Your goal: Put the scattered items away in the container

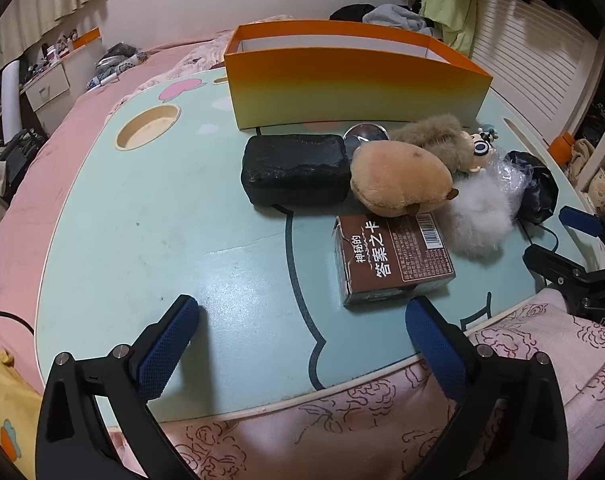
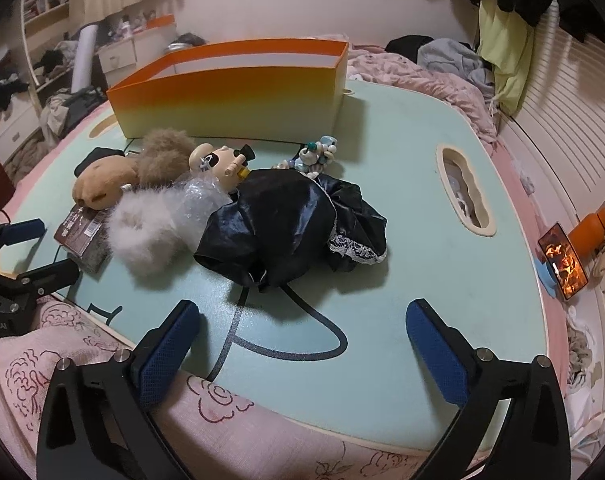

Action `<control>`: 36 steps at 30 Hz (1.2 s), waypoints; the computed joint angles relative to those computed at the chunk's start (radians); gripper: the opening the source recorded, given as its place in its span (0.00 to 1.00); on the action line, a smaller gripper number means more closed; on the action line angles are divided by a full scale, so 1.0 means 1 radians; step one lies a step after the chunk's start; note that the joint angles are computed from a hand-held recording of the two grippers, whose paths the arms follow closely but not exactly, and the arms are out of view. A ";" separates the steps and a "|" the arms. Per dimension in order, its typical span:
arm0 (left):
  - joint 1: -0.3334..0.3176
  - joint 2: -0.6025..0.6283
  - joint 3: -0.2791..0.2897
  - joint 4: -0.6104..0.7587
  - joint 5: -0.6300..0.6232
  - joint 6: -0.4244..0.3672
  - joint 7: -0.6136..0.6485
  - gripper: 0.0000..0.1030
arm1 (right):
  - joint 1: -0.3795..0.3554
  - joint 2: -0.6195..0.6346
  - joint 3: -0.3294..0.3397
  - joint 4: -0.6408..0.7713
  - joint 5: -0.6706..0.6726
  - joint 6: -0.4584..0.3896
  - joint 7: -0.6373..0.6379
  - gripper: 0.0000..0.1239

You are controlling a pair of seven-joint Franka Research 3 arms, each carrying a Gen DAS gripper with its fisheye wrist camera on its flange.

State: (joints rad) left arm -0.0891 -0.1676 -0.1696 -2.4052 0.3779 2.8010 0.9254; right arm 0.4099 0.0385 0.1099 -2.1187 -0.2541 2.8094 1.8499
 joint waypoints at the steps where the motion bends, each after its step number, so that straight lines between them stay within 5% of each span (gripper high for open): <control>1: 0.000 0.000 0.000 0.000 -0.001 0.000 0.001 1.00 | -0.001 0.002 0.001 0.001 0.010 0.003 -0.015 0.83; 11: -0.001 -0.001 0.001 0.000 -0.002 0.000 0.002 1.00 | -0.003 0.012 -0.001 -0.052 0.148 0.170 -0.219 0.83; 14: -0.001 0.000 0.000 0.001 -0.002 -0.001 0.001 1.00 | 0.006 0.029 -0.004 0.000 0.134 0.093 -0.204 0.83; 17: 0.000 0.002 -0.001 0.003 0.001 -0.002 -0.001 1.00 | 0.041 0.098 -0.021 0.198 0.055 -0.225 -0.024 0.83; 19: -0.001 0.002 0.000 0.004 0.000 -0.002 0.000 1.00 | 0.059 0.136 -0.025 0.279 0.032 -0.332 0.046 0.83; 31: -0.006 0.003 0.002 0.007 -0.011 -0.009 0.012 1.00 | 0.046 0.097 -0.018 0.129 0.057 -0.047 -0.091 0.83; 34: -0.007 0.002 0.002 0.006 -0.014 -0.009 0.014 1.00 | 0.041 0.113 -0.016 0.152 0.090 -0.063 -0.134 0.83; 36: -0.006 0.002 0.002 0.007 -0.014 -0.009 0.014 1.00 | 0.062 0.142 -0.028 0.240 0.072 -0.210 -0.067 0.83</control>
State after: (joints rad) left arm -0.0948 -0.1656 -0.1680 -2.3981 0.3642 2.7925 0.9396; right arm 0.4718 0.1802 0.0819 -1.8783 -0.1818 2.5997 1.7826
